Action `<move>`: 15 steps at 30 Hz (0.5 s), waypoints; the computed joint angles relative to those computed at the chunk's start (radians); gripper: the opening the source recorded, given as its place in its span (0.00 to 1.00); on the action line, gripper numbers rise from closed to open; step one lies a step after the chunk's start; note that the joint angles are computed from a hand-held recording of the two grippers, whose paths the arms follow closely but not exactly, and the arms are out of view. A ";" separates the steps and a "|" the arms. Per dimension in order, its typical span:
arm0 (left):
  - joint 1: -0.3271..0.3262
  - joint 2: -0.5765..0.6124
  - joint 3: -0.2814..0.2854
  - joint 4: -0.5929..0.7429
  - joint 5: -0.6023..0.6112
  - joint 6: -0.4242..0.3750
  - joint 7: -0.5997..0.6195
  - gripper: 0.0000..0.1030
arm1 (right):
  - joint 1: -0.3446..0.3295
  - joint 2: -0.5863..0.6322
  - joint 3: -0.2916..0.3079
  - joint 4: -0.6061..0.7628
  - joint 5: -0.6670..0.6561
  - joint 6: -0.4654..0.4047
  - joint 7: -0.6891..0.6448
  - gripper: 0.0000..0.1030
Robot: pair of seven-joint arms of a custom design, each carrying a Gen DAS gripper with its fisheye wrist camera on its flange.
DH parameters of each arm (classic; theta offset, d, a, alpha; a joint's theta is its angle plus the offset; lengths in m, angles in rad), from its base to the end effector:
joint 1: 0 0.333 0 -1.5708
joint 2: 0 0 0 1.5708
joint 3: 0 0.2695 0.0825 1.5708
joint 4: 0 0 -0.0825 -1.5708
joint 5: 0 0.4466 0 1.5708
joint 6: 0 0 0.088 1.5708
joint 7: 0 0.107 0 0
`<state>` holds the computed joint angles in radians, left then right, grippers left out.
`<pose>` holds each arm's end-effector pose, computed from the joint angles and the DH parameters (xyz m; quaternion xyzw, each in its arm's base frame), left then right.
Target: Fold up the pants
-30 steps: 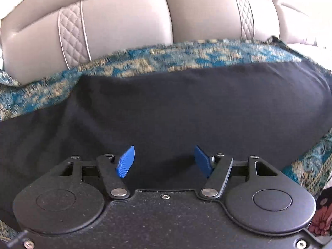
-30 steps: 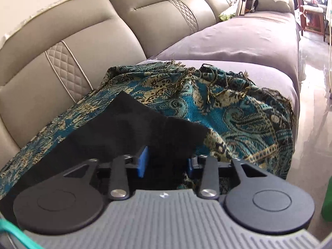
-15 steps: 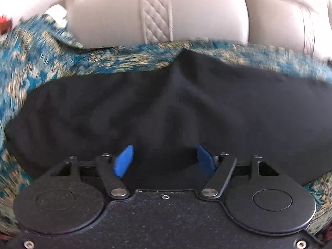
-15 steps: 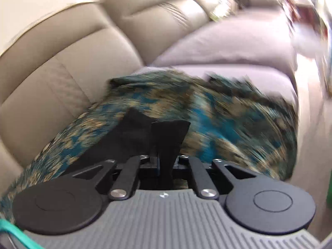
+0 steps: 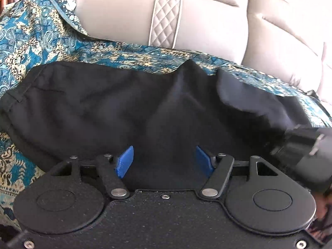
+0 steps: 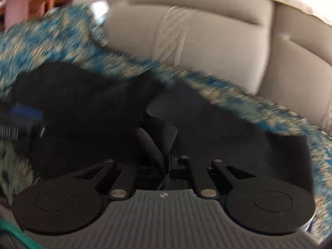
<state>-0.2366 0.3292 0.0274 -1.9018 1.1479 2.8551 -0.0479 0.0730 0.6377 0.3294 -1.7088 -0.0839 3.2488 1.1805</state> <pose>0.6575 -0.1908 0.2916 -0.7586 0.5131 -0.2936 0.2739 0.6939 0.2681 0.2714 -0.8116 0.3667 -0.2757 0.3617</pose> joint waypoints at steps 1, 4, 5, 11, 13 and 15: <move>0.001 -0.005 0.001 -0.006 0.003 0.007 0.002 0.63 | 0.018 -0.006 -0.015 -0.023 -0.006 0.032 -0.004 0.34; 0.006 -0.020 0.000 -0.021 0.003 0.017 -0.001 0.63 | 0.077 -0.019 -0.074 -0.037 -0.018 0.061 -0.007 0.63; 0.008 -0.023 0.000 -0.023 0.006 0.025 -0.009 0.63 | 0.050 -0.024 -0.048 -0.049 -0.044 0.070 -0.009 0.64; 0.013 -0.030 -0.003 -0.020 0.009 0.079 -0.029 0.63 | -0.280 -0.052 0.260 -0.166 -0.168 0.056 -0.007 0.76; 0.009 -0.025 -0.006 -0.009 0.003 0.094 -0.014 0.63 | -0.355 -0.071 0.317 -0.218 -0.195 0.070 0.006 0.79; 0.002 -0.011 -0.011 0.009 -0.012 0.110 0.019 0.63 | -0.444 -0.079 0.387 -0.262 -0.230 0.072 0.029 0.81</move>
<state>-0.2342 0.3182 0.0166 -1.8923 1.1363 2.9652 -0.0292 -0.3714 0.5590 0.7164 -1.9707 -0.3142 3.3212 1.2098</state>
